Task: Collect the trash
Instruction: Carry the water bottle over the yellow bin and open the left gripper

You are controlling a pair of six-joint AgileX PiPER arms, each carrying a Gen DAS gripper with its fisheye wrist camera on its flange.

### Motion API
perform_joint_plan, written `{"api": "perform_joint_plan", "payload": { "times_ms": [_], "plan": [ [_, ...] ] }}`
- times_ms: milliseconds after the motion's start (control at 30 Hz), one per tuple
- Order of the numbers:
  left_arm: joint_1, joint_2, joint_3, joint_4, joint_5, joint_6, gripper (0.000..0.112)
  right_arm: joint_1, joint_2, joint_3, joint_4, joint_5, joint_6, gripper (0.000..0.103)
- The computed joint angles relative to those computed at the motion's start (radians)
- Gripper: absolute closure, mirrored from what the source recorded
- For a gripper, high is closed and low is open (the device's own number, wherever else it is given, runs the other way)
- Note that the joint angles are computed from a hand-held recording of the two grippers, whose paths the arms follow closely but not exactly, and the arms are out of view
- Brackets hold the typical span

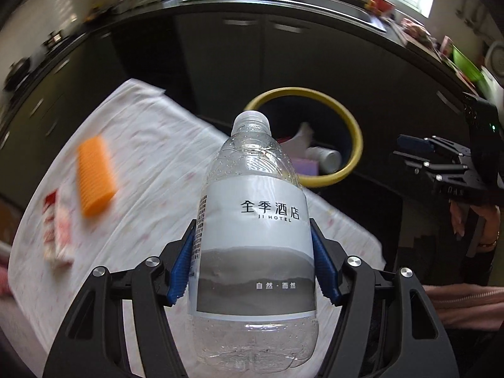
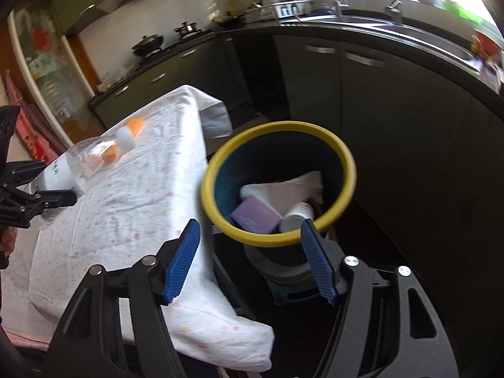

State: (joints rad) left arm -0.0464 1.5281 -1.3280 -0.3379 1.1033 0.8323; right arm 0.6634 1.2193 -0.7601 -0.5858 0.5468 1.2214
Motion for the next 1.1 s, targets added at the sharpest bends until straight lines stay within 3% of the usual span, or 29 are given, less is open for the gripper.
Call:
{"api": "perform_joint_plan", "payload": {
  "times_ms": [200, 333, 400, 467, 600, 700, 800, 867, 1000, 1100],
  "plan": [
    [-0.289, 0.266, -0.232, 0.09, -0.033, -0.221, 0.047, -0.132, -0.097, 0.11, 0.103, -0.054, -0.106, 0.04],
    [-0.364, 0.459, -0.413, 0.11, -0.014, -0.313, 0.046, -0.223, -0.141, 0.162, 0.186, -0.088, -0.197, 0.04],
    [-0.394, 0.53, -0.477, 0.12, -0.054, -0.36, 0.045, -0.26, -0.146, 0.173, 0.236, -0.104, -0.253, 0.04],
    [-0.407, 0.557, -0.497, 0.119, -0.107, -0.388, 0.035, -0.277, -0.141, 0.179, 0.261, -0.117, -0.279, 0.04],
    [-0.37, 0.48, -0.406, 0.021, -0.17, -0.337, 0.033, -0.273, -0.119, 0.171, 0.281, -0.132, -0.304, 0.04],
    [-0.286, 0.302, -0.188, -0.091, -0.272, -0.209, 0.026, -0.251, -0.096, 0.157, 0.254, -0.138, -0.267, 0.04],
    [-0.16, 0.142, -0.01, -0.214, -0.322, -0.055, 0.024, -0.209, -0.045, 0.112, 0.224, -0.141, -0.23, 0.04],
    [-0.051, 0.063, 0.08, -0.313, -0.317, 0.062, 0.022, -0.173, -0.002, 0.066, 0.207, -0.133, -0.215, 0.04],
    [0.283, -0.073, 0.241, -0.541, -0.263, 0.364, 0.016, -0.102, 0.106, -0.064, 0.216, -0.102, -0.246, 0.04],
    [0.503, -0.07, 0.265, -0.623, -0.238, 0.52, 0.014, -0.056, 0.201, -0.188, 0.26, -0.071, -0.306, 0.04]
  ]
}}
